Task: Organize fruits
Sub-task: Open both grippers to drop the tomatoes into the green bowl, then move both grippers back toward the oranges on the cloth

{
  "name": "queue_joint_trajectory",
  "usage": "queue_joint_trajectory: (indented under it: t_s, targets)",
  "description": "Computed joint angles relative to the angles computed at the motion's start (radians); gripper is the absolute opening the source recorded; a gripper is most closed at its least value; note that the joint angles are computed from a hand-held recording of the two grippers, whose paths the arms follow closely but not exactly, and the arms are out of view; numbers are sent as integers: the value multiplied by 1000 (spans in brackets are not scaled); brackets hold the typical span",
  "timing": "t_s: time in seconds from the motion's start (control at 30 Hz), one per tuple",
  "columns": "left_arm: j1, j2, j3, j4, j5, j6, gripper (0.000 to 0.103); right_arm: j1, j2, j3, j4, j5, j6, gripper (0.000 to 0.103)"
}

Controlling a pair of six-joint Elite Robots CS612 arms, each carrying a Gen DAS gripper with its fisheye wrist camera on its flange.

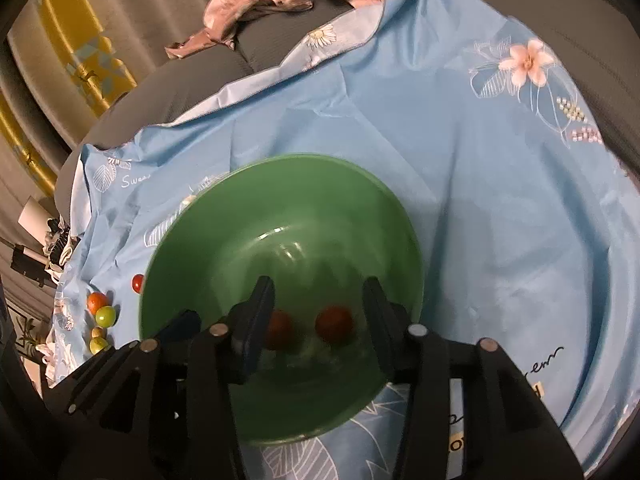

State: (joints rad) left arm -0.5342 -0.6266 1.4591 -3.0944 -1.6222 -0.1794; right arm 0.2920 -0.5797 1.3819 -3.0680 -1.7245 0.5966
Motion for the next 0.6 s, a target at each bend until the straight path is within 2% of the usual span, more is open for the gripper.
queue_joint_trajectory:
  t_s: [0.1, 0.2, 0.3, 0.43, 0.6]
  targets:
    - [6, -10, 13, -9, -4, -11, 47, 7, -2, 1, -20, -18, -12, 53]
    - [17, -26, 36, -38, -10, -17, 51, 11, -7, 8, -49, -25, -17, 54]
    - [31, -50, 67, -62, 14, -29, 59, 17, -10, 14, -83, -29, -28, 56]
    - [55, -83, 101, -57, 63, -38, 60, 31, -10, 5, -106, -38, -56, 57]
    - [105, -126, 137, -35, 131, -72, 60, 57, 5, -32, -124, -27, -120, 58]
